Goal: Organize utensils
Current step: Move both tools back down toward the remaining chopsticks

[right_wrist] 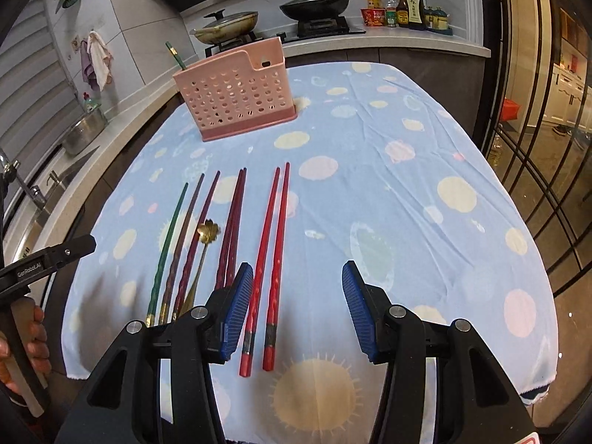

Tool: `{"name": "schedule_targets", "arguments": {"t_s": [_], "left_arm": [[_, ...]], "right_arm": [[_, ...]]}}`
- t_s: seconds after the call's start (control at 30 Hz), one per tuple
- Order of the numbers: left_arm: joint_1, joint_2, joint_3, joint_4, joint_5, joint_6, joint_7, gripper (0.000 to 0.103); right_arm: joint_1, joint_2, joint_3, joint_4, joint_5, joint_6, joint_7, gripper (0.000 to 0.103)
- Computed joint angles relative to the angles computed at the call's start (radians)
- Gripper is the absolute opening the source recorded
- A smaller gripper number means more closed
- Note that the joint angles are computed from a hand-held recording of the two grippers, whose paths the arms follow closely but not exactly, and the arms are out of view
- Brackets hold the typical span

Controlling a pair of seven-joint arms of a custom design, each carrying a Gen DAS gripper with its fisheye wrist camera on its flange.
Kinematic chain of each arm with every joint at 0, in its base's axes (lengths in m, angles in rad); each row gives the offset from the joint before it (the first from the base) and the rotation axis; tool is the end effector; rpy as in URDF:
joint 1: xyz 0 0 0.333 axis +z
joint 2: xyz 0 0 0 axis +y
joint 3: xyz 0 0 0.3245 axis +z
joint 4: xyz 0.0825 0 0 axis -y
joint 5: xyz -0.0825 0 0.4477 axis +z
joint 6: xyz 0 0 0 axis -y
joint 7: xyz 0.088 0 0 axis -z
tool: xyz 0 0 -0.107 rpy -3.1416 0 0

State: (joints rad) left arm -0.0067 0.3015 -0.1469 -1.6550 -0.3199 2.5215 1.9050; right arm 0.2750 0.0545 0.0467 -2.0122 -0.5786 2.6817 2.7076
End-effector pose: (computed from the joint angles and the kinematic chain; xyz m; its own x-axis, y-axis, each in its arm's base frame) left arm 0.7452 -0.1007 0.4847 -0.3016 -0.9409 0.1542 -0.8048 0.1646 -0.5702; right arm 0.6249 0.2259 0.4710 -0.2878 -0.9351 -0.2069 -0.6976 0.3527 -0.6237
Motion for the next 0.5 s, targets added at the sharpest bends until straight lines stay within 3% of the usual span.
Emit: {"name": "schedule_targets", "arguments": {"t_s": [0.5], "left_arm": [[-0.016, -0.039, -0.005, -0.111, 0.007, -0.014, 0.037, 0.088]], "right_arm": [[0.035, 0.077, 0.010, 0.018, 0.099, -0.017, -0.111, 0.047]]}}
